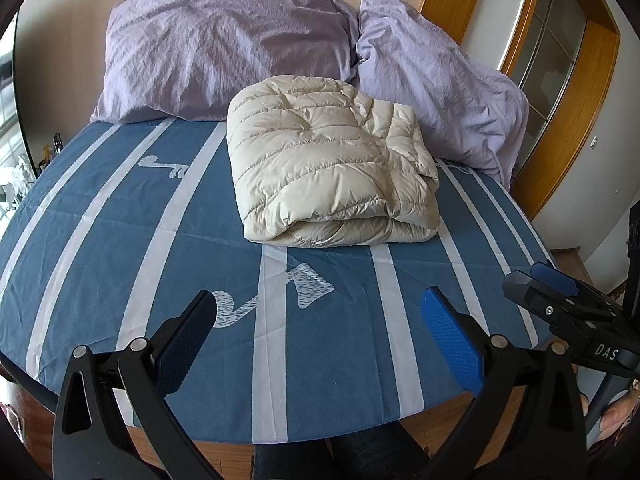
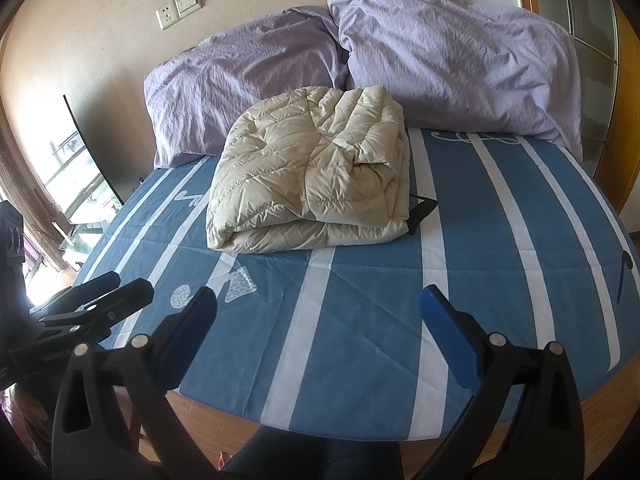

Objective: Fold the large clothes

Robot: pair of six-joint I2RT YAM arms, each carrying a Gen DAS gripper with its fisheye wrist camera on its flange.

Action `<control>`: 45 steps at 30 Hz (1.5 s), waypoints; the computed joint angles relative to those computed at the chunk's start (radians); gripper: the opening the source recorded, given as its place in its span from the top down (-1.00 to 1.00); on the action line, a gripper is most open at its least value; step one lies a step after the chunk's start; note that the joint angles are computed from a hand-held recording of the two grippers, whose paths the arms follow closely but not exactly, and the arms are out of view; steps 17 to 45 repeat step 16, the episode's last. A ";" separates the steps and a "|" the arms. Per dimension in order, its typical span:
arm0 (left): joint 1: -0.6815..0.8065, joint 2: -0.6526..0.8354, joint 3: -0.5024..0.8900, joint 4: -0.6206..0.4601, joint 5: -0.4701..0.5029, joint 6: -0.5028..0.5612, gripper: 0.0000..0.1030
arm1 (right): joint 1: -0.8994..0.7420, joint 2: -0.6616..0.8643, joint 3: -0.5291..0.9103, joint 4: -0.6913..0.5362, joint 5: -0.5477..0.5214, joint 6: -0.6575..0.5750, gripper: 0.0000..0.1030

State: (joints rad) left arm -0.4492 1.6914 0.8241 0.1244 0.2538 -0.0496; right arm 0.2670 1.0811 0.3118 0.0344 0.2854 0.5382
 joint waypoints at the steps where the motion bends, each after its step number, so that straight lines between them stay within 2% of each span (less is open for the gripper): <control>1: 0.002 0.002 0.002 0.000 0.001 0.002 -0.97 | 0.002 0.003 0.001 0.001 0.002 0.002 -0.96; 45: 0.000 0.014 0.001 0.009 -0.002 0.001 -0.97 | 0.003 0.012 0.006 0.003 0.002 0.003 -0.96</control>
